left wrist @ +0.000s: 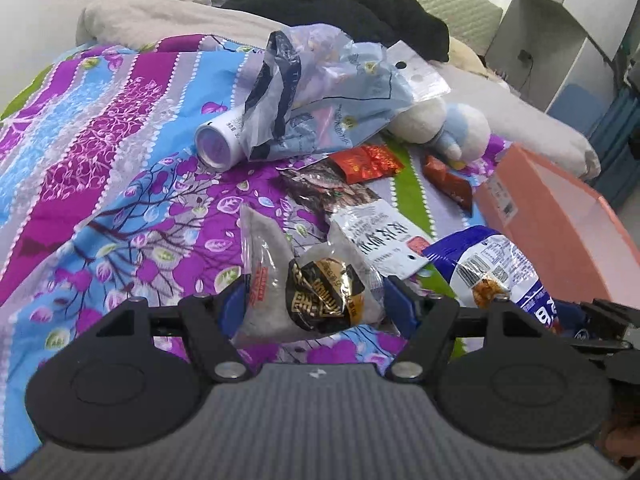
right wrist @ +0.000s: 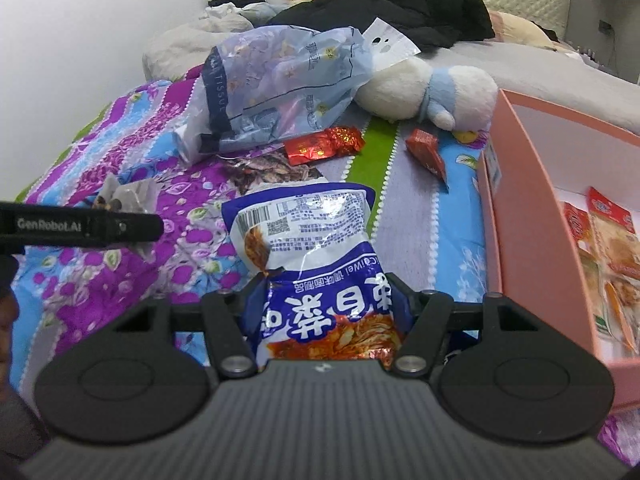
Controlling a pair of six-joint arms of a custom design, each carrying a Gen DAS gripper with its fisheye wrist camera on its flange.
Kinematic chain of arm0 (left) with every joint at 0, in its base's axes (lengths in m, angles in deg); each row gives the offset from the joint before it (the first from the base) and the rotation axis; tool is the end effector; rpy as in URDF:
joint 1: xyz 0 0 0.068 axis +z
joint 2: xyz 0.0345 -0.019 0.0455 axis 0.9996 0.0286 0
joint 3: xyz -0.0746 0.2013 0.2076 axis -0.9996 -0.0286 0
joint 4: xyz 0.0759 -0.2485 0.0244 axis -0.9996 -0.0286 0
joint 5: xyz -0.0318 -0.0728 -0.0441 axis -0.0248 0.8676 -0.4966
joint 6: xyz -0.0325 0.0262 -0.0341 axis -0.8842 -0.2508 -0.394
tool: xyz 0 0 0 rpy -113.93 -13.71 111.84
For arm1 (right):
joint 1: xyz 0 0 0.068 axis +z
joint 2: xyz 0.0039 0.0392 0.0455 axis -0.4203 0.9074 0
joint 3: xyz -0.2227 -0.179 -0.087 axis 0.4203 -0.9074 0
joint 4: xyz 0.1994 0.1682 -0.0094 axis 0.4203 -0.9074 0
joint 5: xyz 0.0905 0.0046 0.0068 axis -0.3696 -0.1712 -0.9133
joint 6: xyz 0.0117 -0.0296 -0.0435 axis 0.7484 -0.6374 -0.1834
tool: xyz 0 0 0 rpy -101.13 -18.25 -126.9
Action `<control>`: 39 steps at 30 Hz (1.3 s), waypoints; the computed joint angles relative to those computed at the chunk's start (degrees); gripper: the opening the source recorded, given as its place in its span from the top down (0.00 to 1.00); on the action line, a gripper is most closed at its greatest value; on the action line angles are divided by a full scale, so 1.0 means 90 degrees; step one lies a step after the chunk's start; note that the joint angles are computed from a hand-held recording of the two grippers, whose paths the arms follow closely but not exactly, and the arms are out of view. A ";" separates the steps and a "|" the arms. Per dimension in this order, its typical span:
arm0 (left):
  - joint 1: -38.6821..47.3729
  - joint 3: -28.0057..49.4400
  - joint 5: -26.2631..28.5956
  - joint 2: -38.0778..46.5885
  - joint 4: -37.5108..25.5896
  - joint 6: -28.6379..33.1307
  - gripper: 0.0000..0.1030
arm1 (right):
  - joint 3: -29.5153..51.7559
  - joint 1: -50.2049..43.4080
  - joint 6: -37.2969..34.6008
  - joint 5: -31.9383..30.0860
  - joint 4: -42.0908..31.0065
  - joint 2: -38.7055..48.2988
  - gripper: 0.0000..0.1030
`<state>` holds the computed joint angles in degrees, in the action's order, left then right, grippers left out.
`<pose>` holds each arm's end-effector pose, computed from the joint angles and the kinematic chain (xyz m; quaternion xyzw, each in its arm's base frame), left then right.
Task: Organize snacks
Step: 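Lift both held bags and carry them over the pink box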
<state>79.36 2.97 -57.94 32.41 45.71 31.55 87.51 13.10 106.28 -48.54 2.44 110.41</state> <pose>0.2648 -0.0451 0.2199 -0.0397 0.9188 -0.1246 0.3726 0.2741 0.2024 0.2211 -0.0984 0.9107 0.0806 0.3931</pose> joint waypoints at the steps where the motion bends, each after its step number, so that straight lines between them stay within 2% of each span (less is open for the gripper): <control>1: -0.0054 -0.0043 -0.0018 -0.0157 -0.0093 -0.0053 0.27 | -0.0022 0.0042 0.0044 0.0055 -0.0096 -0.0101 0.38; 10: -0.0660 -0.0047 -0.0354 -0.1318 -0.1152 -0.0658 0.27 | -0.0108 0.0386 0.0520 0.0345 -0.0902 -0.0996 0.38; 20: -0.1520 0.0642 -0.0861 -0.1835 -0.2168 -0.0919 0.27 | -0.0046 0.0665 0.0913 0.0719 -0.1656 -0.1859 0.38; 29: -0.2283 0.1854 -0.1283 -0.1443 -0.2540 -0.1139 0.27 | 0.0437 0.0388 0.0632 0.0959 -0.2117 -0.2455 0.38; 39: -0.3000 0.3845 -0.1512 -0.0081 -0.2609 -0.1033 0.27 | 0.1108 -0.0620 -0.0075 0.0730 -0.2362 -0.2761 0.38</control>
